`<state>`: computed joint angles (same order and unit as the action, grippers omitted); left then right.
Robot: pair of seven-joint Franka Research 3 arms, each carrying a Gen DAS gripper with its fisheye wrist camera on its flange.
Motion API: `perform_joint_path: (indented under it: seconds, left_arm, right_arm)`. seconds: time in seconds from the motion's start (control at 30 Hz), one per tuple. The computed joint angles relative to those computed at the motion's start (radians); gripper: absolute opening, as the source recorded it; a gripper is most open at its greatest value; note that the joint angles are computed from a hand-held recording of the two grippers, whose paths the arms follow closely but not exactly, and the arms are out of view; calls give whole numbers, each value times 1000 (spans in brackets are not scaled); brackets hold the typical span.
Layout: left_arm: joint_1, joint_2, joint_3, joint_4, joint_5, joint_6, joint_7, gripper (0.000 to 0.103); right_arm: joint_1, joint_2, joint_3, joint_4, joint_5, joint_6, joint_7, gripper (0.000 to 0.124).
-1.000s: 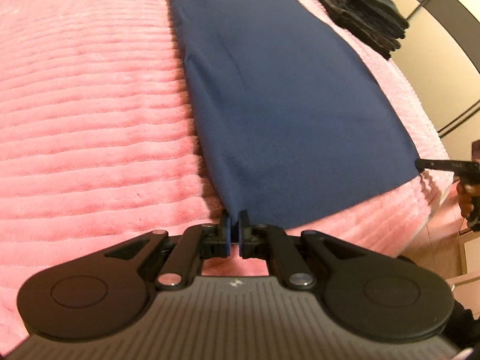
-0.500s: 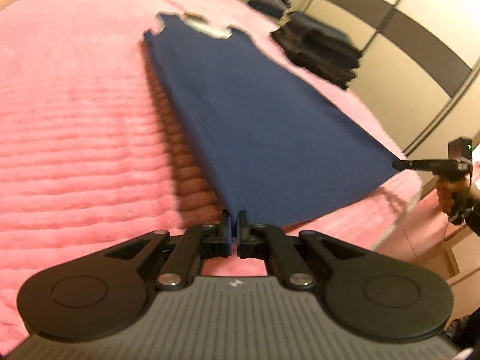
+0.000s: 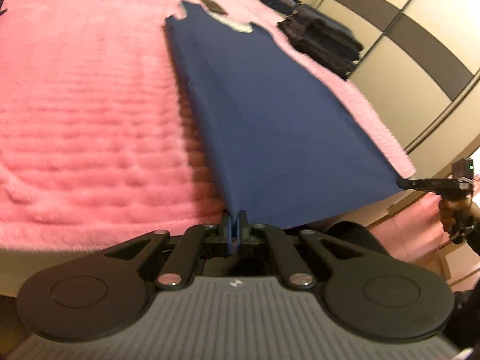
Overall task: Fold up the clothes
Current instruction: 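Release the hem and raise both grippers above the flattened top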
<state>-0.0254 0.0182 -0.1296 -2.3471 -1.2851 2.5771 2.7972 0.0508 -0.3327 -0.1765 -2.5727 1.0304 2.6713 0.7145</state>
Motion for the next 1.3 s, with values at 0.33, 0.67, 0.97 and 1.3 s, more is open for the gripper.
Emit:
perform_joint_path:
  seconds: [0.33, 0.67, 0.97, 1.3]
  left_arm:
    - [-16, -79, 13, -54, 173, 134, -80, 15]
    - [-54, 21, -6, 161, 198, 231, -18, 32]
    - [-6, 162, -97, 298, 343, 226, -88, 36]
    - [-25, 499, -107, 716, 720, 223, -317, 40]
  right_arm:
    - [40, -33, -7, -41, 47, 165, -118, 69]
    - [145, 40, -18, 137, 209, 177, -385, 70]
    - [103, 154, 61, 239, 178, 128, -433, 70]
    - [25, 493, 129, 585, 138, 102, -506, 70]
